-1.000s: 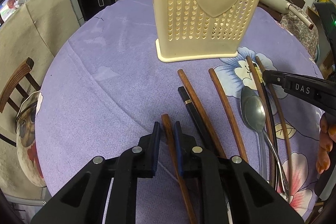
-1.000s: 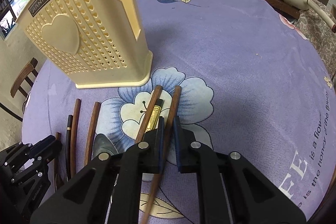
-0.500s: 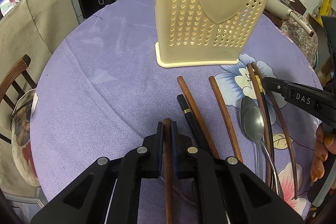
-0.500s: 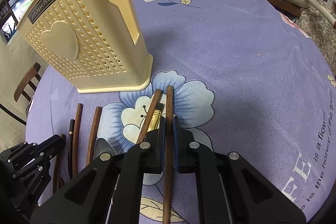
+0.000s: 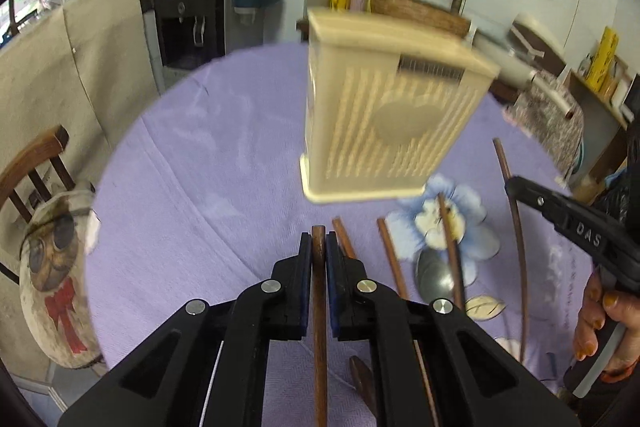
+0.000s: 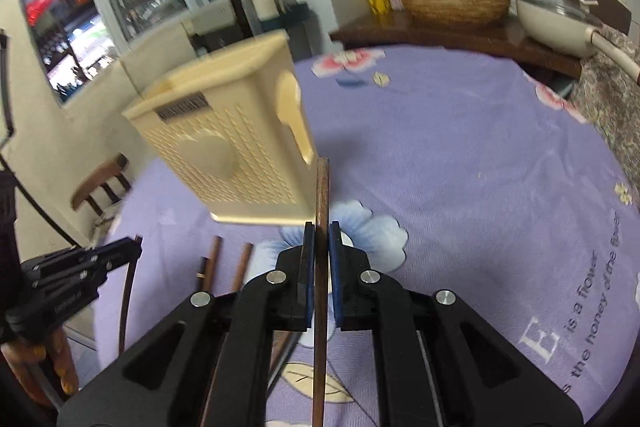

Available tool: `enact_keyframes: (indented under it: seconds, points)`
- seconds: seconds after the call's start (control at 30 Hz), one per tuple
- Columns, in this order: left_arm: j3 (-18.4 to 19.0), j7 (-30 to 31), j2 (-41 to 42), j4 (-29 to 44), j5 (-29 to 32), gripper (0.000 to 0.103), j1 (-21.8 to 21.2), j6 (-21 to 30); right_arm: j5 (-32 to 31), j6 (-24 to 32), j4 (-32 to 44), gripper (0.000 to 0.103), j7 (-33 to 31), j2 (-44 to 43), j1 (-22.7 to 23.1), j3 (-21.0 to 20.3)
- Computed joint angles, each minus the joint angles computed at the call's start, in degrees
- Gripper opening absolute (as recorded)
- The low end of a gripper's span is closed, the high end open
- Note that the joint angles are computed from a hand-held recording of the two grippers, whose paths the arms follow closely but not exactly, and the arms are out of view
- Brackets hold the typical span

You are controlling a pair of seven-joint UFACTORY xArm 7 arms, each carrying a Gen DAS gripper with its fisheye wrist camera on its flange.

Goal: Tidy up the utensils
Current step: 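Lift both chopsticks upright and carry them over the cream holder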

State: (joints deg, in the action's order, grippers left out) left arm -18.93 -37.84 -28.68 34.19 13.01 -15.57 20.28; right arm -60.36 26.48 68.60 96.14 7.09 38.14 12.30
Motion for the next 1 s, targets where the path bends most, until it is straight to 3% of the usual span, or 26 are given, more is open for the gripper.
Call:
enact_keyframes:
  seconds: [0.2, 0.33, 0.63, 0.83, 1.0]
  points:
    - [1.40, 1.84, -9.62, 0.23, -1.04, 0.007, -0.10, -1.21, -7.09, -2.42, -3.92, 0.007, 3.14, -9.67, -1.90, 2.87]
    - [-0.08, 2.10, -12.77, 0.90, -1.40, 0.007, 1.35, -0.88, -7.04, -1.38, -4.37, 0.007, 0.21, -13.24, -4.03, 6.05]
    - [0.62, 4.69, -15.02, 1.31, -3.71, 0.007, 1.19, -0.89, -3.43, -1.44, -2.72, 0.007, -6.69, -13.99, -7.09, 9.99]
    - [2.62, 7.53, -14.49, 2.91, -5.47, 0.007, 0.15, -1.04, -0.58, -4.49, -0.95, 0.007, -9.56, -12.93, -7.55, 9.35]
    - [4.89, 11.85, -11.10, 8.91, -7.45, 0.007, -1.45, -0.22, 3.30, -5.43, 5.01, 0.007, -15.08, -10.67, -7.73, 8.48]
